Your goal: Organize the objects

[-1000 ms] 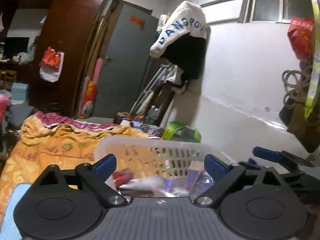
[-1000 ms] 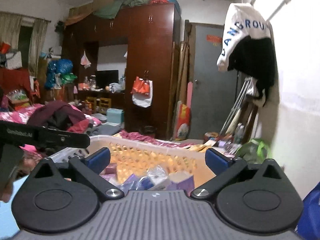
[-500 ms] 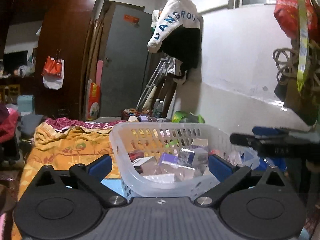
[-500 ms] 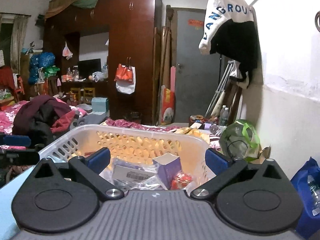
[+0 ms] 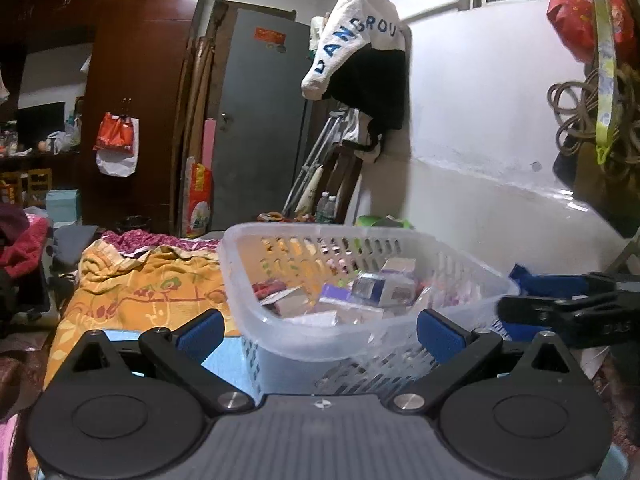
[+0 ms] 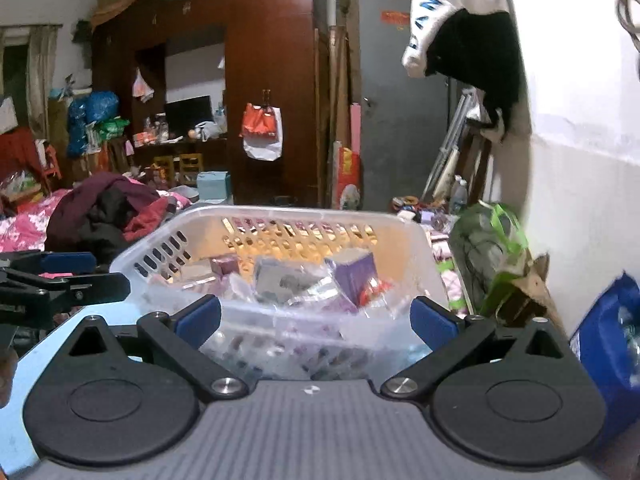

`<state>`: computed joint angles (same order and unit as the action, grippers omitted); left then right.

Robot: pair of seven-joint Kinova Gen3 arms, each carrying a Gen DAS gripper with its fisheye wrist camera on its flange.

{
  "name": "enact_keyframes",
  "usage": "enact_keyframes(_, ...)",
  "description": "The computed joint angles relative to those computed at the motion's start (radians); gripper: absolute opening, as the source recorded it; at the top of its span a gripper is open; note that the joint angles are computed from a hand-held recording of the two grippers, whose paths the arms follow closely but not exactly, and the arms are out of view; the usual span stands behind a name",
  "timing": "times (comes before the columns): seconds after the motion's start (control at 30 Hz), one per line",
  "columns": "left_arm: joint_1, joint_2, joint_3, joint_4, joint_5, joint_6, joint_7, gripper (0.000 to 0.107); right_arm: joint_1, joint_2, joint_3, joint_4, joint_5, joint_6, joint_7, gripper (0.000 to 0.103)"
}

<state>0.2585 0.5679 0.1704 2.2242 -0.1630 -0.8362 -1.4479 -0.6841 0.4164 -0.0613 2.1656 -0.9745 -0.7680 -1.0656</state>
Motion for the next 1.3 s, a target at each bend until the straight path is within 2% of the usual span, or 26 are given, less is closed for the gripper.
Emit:
enact_keyframes(0.1, 0.052, 0.003, -0.026, -0.016, 0.081, 0.042, -0.048, 0.103, 0.004, 0.002, 0.001, 0.002, -0.026, 0.009, -0.008, 0.103)
enact_keyframes(0.17, 0.043, 0.005, -0.017, -0.028, 0.074, 0.078, -0.044, 0.103, -0.001, 0.01, 0.005, 0.005, -0.032, -0.011, -0.011, 0.103)
enact_keyframes(0.43, 0.066, 0.0, -0.028, -0.02, 0.117, 0.074, -0.08, 0.103, -0.003, 0.016, -0.013, 0.047, 0.007, -0.076, -0.084, 0.103)
enact_keyframes(0.63, 0.091, -0.014, -0.03, -0.011, 0.145, 0.077, -0.109, 0.103, -0.002, 0.011, -0.015, 0.075, 0.046, -0.09, -0.119, 0.103)
enact_keyframes(1.0, 0.086, -0.041, -0.016, 0.009, 0.148, 0.067, -0.094, 0.103, -0.056, 0.019, -0.023, 0.039, -0.131, -0.129, 0.004, 0.103)
enact_keyframes(1.3, 0.076, -0.068, -0.014, 0.004, 0.137, 0.098, -0.08, 0.103, -0.056, 0.005, -0.045, 0.043, -0.156, -0.148, 0.023, 0.103)
